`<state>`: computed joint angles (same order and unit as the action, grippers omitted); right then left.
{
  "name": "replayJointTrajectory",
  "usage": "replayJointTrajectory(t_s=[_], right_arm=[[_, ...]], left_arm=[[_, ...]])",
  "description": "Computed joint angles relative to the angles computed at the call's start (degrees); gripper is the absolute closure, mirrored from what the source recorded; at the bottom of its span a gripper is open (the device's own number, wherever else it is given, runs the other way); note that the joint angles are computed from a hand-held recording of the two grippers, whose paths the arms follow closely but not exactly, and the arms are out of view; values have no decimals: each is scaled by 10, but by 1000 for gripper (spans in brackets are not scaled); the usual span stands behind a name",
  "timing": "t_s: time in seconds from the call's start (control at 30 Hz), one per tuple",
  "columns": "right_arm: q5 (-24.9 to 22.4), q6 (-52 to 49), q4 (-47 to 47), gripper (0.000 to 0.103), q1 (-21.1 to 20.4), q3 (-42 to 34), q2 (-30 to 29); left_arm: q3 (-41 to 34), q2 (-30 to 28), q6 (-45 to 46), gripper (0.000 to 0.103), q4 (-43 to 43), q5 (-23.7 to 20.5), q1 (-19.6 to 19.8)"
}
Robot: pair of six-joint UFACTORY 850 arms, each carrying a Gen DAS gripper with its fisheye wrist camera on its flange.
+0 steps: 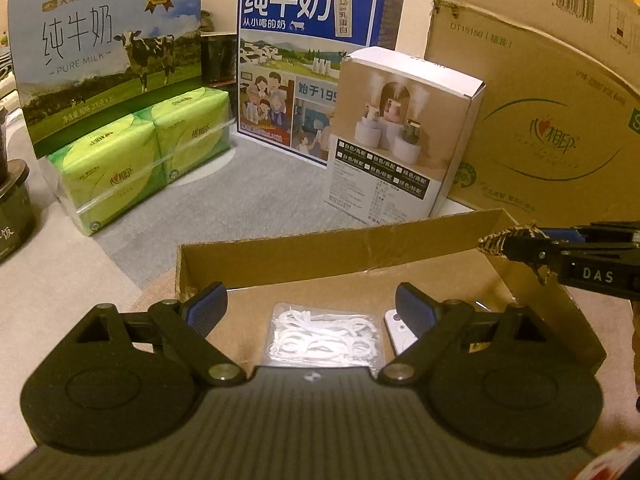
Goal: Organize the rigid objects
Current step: 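Open the left tool releasing the floss box while the right tool releases the ornament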
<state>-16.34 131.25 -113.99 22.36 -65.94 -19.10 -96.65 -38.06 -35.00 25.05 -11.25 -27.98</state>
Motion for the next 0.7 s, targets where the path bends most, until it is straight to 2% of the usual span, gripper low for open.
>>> replayJointTrajectory(t_s=[0.3,0.37,0.43,0.5,0.53,0.57,0.7], right_arm=[[-9,-11,16,72,0,-11,-9],[-7,7,3,72,-3,-13,-12],[0,62,-64,72,-6,-10,-12],[-7,59,-65,59,-4,-8,-10],[-20,56,-58,37,-1,-3,-7],[-34,76,-70,30,1,6,-1],[-33,76,-55,29,7,28,20]], left_arm=[[11,6,-16,13,13,11,2],[13,7,-30,13,27,11,2],[18,11,-48,13,43,13,2],[25,15,-70,13,62,14,1],[31,19,-83,13,73,16,1],[37,23,-94,13,81,18,1],[71,48,-165,13,139,28,-2]])
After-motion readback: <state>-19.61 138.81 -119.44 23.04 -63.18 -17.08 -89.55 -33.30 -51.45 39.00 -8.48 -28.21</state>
